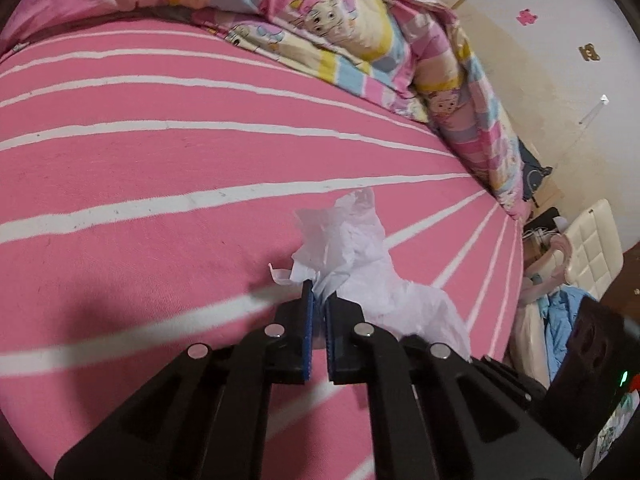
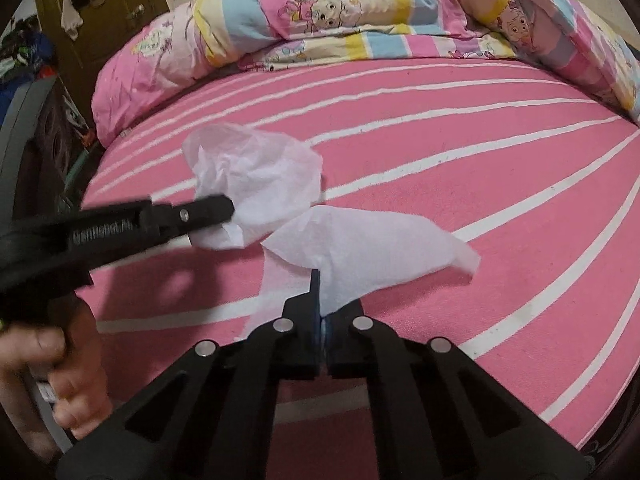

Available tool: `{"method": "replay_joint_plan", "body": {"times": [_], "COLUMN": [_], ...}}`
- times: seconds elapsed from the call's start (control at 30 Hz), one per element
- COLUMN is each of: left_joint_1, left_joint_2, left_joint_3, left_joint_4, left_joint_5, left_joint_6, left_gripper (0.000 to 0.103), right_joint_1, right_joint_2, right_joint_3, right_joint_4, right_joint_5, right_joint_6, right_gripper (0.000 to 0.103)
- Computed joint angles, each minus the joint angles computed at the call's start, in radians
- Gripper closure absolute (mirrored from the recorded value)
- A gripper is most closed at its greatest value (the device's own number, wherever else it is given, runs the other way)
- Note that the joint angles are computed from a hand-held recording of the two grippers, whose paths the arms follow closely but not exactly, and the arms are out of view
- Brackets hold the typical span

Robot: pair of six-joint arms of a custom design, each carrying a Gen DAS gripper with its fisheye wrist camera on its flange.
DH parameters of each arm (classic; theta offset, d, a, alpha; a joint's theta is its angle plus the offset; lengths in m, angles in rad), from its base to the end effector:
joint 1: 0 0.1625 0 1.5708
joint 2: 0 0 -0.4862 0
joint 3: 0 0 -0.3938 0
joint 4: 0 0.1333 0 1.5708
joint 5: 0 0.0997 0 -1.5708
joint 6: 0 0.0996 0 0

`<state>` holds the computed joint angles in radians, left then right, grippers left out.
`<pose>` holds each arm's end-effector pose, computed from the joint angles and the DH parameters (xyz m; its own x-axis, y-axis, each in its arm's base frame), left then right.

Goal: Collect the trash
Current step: 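Carry both white tissues over the dark bin with both tools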

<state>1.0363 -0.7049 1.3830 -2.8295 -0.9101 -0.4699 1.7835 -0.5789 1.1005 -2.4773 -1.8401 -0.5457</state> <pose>-0.2420 -0.7905 0.2194 -0.9515 -0.2254 -0.2091 -0.0055 0.6925 -0.7214 0.2895 -0.8346 0.1807 -0.7219 -0.5607 0.4057 -0.6672 0.7194 -0.1929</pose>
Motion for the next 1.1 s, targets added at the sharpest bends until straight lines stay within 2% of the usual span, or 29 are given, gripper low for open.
{"method": "replay_joint_plan", "body": {"times": [0.2,0.3,0.4,0.53,0.73,0.83,1.1], "left_joint_1": [-0.060,-0.103,-0.162,-0.235,-0.326,-0.358,-0.403], "left_joint_2": [-0.043,-0.067,-0.086,-0.086,-0.040,0.009,0.170], "left_joint_3": [0.105,0.168,0.221,0.244,0.210,0.172,0.058], "left_joint_4": [-0.106,-0.139,-0.152,-0.167,-0.129,-0.089,0.053], "left_joint_5": [0.024,0.039,0.036,0.026,-0.008,-0.067,-0.169], "left_joint_6": [-0.059,-0.094,-0.131,-0.166,-0.190,-0.207,-0.275], "left_gripper": [0.098,0.098,0.098,0.099,0.099,0.099,0.099], "right_joint_1": [0.004,0.005,-0.001,-0.008,-0.043,-0.071,-0.219], "right_joint_2": [-0.095,-0.175,-0.273,-0.405,-0.593,-0.667,-0.835], "right_joint_3": [0.110,0.192,0.268,0.362,0.497,0.546,0.648], "right_joint_4": [-0.033,-0.066,-0.085,-0.101,-0.127,-0.130,-0.126], "right_joint_5": [0.037,0.046,0.097,0.112,0.096,0.088,0.022], "right_joint_6": [0.022,0.027,0.039,0.036,0.029,0.036,0.064], "right_gripper": [0.101,0.101,0.101,0.101,0.101,0.101,0.101]}}
